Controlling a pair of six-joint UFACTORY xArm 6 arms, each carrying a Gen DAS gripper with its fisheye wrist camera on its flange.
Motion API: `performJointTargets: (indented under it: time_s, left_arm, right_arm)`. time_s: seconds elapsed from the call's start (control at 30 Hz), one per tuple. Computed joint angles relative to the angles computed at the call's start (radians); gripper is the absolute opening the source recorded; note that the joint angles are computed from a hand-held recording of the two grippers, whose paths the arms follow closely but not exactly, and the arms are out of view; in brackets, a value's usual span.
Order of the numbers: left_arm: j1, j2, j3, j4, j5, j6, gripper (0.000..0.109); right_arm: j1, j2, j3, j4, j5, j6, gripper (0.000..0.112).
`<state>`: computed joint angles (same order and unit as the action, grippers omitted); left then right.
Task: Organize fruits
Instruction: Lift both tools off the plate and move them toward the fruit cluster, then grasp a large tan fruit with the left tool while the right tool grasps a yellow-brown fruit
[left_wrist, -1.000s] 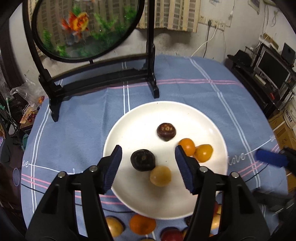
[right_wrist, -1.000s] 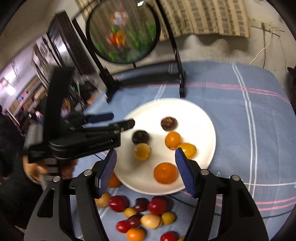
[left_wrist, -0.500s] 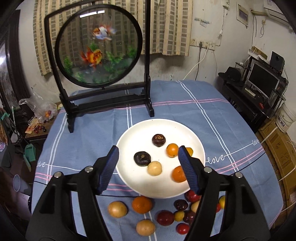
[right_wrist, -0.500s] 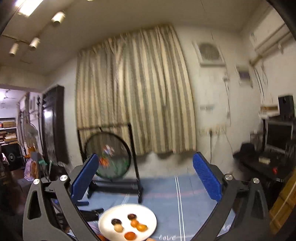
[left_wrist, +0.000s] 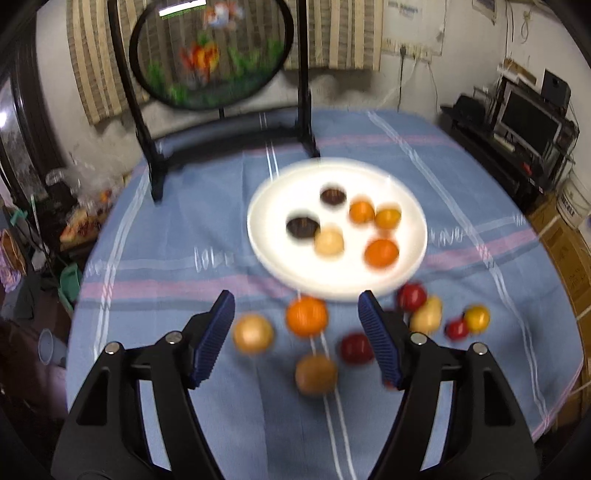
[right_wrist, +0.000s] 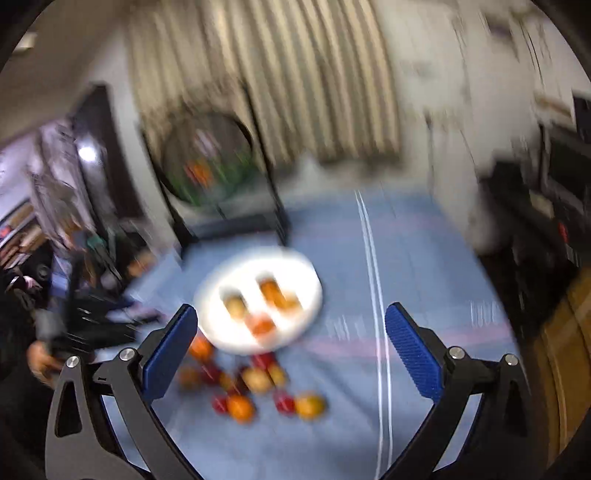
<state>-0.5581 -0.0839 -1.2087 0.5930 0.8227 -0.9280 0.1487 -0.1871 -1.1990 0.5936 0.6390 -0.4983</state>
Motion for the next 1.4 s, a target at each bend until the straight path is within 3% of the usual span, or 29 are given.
performJointTargets:
  time_s: [0.13, 0.23, 0.53, 0.67, 0.8, 1.2, 1.27, 1.3, 1.4]
  left_arm:
    - [-0.024, -0.020, 0.090, -0.061, 0.002, 0.014, 0.071]
    - [-0.034, -0.015, 0.132, -0.115, 0.008, 0.021, 0.071]
    - [-0.018, -0.011, 0.176, -0.159, -0.009, 0.013, 0.071]
    - [-0.006, 0.006, 0.165, -0.179, -0.014, 0.025, 0.071]
    - [0.005, 0.027, 0.158, -0.205, -0.028, 0.041, 0.071]
    - [0.039, 0.121, 0.095, -0.257, -0.077, 0.101, 0.071]
    - [0.033, 0.144, 0.073, -0.250, -0.061, 0.104, 0.061]
    - [0.033, 0.145, 0.074, -0.263, -0.069, 0.115, 0.047]
    - [0.023, 0.142, 0.066, -0.253, -0.062, 0.113, 0.043]
  right_arm:
    - [0.010, 0.047, 0.081, -0.184, 0.042, 0.098, 0.097]
    - [0.026, 0.053, 0.127, -0.256, 0.040, 0.073, 0.089]
    - [0.077, 0.200, 0.056, -0.319, 0.039, -0.007, 0.072]
    - [0.085, 0.207, 0.058, -0.317, 0.006, -0.055, 0.071]
    - [0.076, 0.229, -0.008, -0.272, 0.110, -0.145, 0.040]
    - [0.027, 0.181, -0.013, -0.187, 0.196, -0.117, 0.040]
    - [0.024, 0.174, -0.003, -0.186, 0.196, -0.102, 0.040]
    - [0.021, 0.167, 0.004, -0.182, 0.198, -0.100, 0.040]
    - [0.021, 0.152, 0.022, -0.173, 0.200, -0.091, 0.040]
